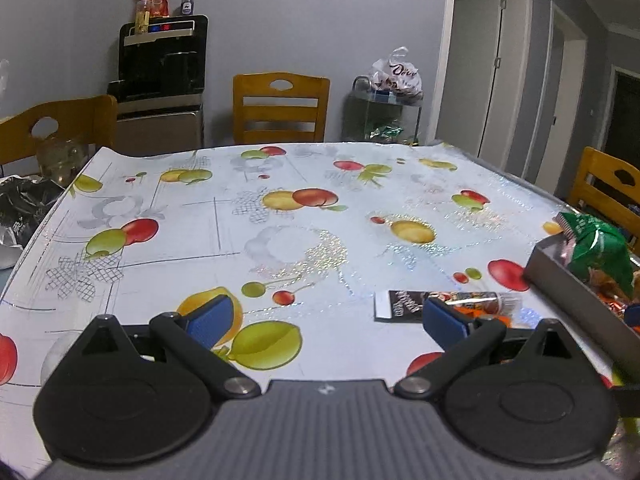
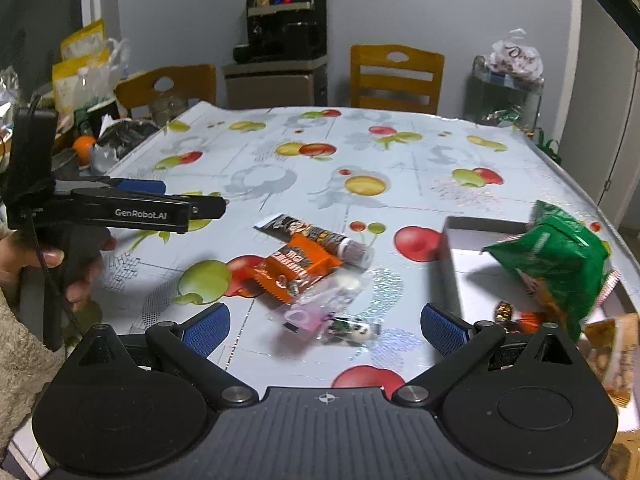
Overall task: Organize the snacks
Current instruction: 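Move both open tools back toward the remaining snacks beside the tray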
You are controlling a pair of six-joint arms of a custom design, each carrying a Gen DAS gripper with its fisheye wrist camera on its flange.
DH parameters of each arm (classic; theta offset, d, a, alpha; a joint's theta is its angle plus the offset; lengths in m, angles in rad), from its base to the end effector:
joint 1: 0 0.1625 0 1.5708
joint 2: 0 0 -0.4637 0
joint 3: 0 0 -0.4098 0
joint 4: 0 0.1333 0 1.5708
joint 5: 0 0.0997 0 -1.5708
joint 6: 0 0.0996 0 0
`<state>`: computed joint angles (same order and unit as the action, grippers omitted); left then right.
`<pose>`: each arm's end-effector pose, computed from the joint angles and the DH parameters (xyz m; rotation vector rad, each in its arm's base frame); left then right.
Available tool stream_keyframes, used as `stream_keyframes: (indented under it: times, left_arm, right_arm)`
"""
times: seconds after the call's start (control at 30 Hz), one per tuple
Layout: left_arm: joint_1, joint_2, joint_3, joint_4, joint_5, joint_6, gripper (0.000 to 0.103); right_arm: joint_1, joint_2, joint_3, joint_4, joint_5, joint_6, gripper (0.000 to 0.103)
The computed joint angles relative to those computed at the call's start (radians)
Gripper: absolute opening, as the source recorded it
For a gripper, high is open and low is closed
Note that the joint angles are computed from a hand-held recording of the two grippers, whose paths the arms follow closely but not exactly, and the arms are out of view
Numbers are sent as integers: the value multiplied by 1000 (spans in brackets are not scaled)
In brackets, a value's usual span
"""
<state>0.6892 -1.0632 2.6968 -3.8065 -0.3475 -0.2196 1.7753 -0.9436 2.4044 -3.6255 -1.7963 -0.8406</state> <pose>-0.0880 -0.3666 0.1873 0.2422 2.0683 -1.2851 0.2009 -0.4221 0.1060 1.2505 -2.3562 0.6804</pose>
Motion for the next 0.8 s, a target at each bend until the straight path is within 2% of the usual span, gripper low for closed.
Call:
stream_keyframes:
  times: [0.27,0.37,0.57,0.63,0.7,0.8]
  left_arm:
    - [-5,22,1,-23,30,14,102]
    - [1,8,-1,10,11,-15,102]
    - [5,12,-5,46,-6,-35,102]
    - [4,16,-5,42,-7,-37,102]
    - [4,16,-5,42,-8,-40,102]
    - [5,12,-5,49,-8,-52,102]
  right_arm:
    - [6,60,-23,-20,-27,8,103]
    - [0,71,-34,-14,-19,22,101]
    - [0,99,-49,-39,-21,9,86]
    - [3,104,-62,-32,-27,21,78]
    - [3,100,-73,-23,-21,56,72]
    - [1,98,-95,-22,-15,132,70]
